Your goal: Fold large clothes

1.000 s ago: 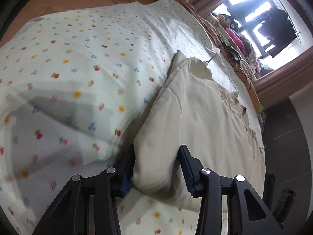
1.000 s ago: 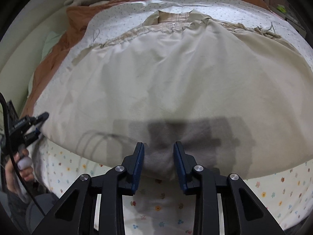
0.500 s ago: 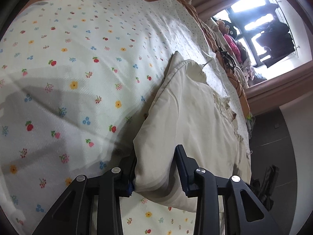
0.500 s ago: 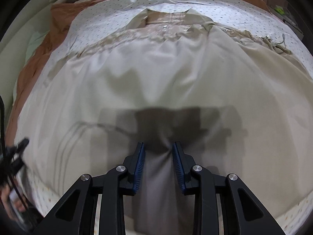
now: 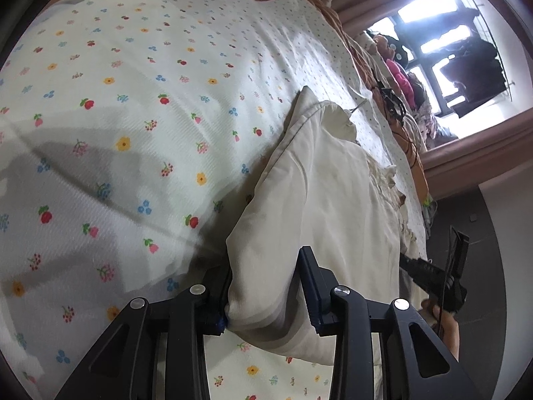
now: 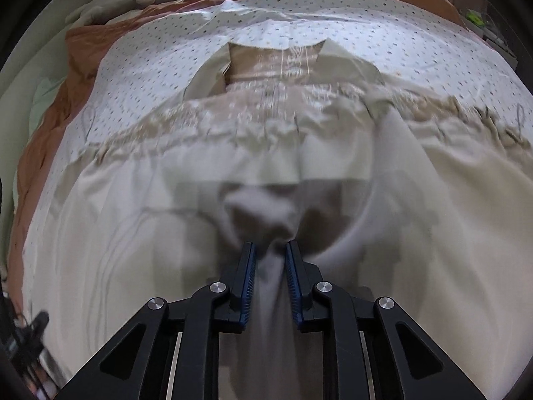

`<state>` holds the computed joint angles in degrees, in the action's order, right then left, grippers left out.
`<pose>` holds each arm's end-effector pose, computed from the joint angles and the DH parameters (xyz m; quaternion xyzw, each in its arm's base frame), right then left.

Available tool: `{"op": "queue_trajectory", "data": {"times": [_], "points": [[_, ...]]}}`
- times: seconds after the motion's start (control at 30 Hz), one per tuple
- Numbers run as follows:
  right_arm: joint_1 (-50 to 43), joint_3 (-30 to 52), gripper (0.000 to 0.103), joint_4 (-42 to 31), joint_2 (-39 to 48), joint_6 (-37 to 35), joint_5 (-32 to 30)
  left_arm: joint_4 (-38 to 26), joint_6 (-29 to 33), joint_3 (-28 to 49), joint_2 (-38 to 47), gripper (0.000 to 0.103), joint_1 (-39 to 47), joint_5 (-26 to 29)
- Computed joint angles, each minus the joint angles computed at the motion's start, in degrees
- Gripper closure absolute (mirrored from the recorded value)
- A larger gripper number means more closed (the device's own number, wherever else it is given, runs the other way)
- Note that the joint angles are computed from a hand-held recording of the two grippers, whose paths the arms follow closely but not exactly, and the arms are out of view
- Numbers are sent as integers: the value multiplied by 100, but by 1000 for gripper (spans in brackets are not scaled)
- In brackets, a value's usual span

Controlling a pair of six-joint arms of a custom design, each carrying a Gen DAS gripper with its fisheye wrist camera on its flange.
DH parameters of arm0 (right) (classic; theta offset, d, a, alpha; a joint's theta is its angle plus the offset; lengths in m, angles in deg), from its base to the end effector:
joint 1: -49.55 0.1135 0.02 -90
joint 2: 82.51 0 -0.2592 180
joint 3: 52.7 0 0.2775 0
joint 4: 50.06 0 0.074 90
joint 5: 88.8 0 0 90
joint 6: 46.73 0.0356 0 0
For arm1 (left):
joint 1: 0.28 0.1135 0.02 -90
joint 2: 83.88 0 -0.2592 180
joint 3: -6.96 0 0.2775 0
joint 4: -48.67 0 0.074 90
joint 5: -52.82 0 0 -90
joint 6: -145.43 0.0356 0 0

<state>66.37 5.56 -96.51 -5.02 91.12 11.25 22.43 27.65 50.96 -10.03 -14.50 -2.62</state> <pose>0.2610 0.0724 0.1758 0.2783 0.9334 0.0399 0.2231 0.2337 -0.0801 0.1386 -0.0218 0.9172 -0.3650 0.1581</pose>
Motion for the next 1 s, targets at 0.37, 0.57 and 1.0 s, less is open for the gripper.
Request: {"op": "queue_trajectory", "data": {"times": [0.37,0.57,1.0], "points": [[-542,545,85,378,826,-647,32,65,-42,-71,-120,69,-243,-355],[-567,372,78,80,8,-412,-182,-161,-157,3,-313,82,-165,-291],[626,-224,54,-1175,-2608,693,621,-594,-523,517,-1189,90,-425,-27]]}}
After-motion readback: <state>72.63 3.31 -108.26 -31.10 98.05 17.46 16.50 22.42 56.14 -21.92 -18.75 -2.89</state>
